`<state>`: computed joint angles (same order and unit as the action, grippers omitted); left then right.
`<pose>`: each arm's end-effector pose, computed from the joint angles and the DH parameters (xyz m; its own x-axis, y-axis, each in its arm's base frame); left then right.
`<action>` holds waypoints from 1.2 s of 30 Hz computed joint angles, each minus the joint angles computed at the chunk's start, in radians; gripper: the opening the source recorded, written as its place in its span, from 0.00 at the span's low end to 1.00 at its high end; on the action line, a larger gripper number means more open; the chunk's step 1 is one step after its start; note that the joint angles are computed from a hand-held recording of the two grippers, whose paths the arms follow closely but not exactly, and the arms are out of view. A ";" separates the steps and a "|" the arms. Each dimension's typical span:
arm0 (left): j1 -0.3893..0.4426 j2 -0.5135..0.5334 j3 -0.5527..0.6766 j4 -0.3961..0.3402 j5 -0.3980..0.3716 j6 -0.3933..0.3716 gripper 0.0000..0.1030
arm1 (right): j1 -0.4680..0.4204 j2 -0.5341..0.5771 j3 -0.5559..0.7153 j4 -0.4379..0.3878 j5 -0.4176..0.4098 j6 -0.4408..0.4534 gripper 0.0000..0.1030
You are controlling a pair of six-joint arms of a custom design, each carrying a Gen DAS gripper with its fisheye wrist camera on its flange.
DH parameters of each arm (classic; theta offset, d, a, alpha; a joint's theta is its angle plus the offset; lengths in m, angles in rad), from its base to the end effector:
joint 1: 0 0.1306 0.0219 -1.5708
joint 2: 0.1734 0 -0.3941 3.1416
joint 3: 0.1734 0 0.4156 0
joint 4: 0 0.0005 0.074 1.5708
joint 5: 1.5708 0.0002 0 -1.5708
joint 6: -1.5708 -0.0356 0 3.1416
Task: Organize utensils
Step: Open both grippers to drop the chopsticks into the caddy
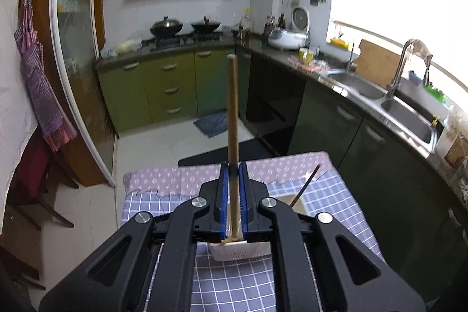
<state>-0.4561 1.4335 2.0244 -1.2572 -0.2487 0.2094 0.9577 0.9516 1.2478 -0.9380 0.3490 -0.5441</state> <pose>0.4224 -0.1980 0.6888 -0.5954 0.0677 -0.8006 0.1323 0.9911 -0.0146 0.2034 0.2670 0.5430 -0.6110 -0.0230 -0.7913 -0.3444 0.9078 0.2395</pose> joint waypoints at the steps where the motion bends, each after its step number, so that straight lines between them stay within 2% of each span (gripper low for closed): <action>1: 0.002 -0.007 -0.019 0.006 0.002 -0.003 0.07 | 0.001 0.001 0.001 0.001 0.001 -0.001 0.07; 4: 0.000 -0.048 -0.096 0.041 0.018 -0.007 0.16 | 0.001 0.008 0.007 0.000 -0.001 -0.002 0.07; 6: -0.001 -0.108 -0.169 0.094 0.031 0.006 0.31 | -0.003 0.012 0.013 -0.002 -0.006 0.001 0.07; 8: -0.014 -0.172 -0.235 0.147 0.017 0.017 0.39 | -0.007 0.023 0.027 -0.006 -0.009 0.009 0.07; 10: -0.035 -0.243 -0.309 0.190 -0.010 0.015 0.40 | -0.020 0.038 0.055 -0.004 -0.014 0.031 0.07; 13: -0.069 -0.331 -0.396 0.209 -0.028 0.009 0.40 | -0.040 0.072 0.121 0.007 -0.005 0.077 0.07; 19: -0.162 -0.469 -0.527 0.235 -0.159 0.008 0.57 | -0.101 0.190 0.321 0.093 0.036 0.178 0.07; 22: -0.209 -0.547 -0.602 0.271 -0.237 0.036 0.73 | -0.133 0.264 0.427 0.140 0.040 0.200 0.07; 24: -0.234 -0.600 -0.655 0.287 -0.277 0.077 0.88 | -0.145 0.324 0.501 0.158 0.082 0.222 0.07; 26: -0.257 -0.637 -0.692 0.287 -0.314 0.107 0.93 | -0.161 0.367 0.555 0.154 0.090 0.227 0.07; 30: -0.279 -0.698 -0.762 0.267 -0.390 0.144 0.93 | -0.195 0.472 0.664 0.094 0.072 0.208 0.07; 33: -0.264 -0.719 -0.793 0.229 -0.377 0.165 0.93 | -0.213 0.527 0.712 0.060 0.057 0.191 0.07; 36: -0.227 -0.732 -0.811 0.199 -0.332 0.191 0.93 | -0.231 0.564 0.733 0.043 0.040 0.181 0.07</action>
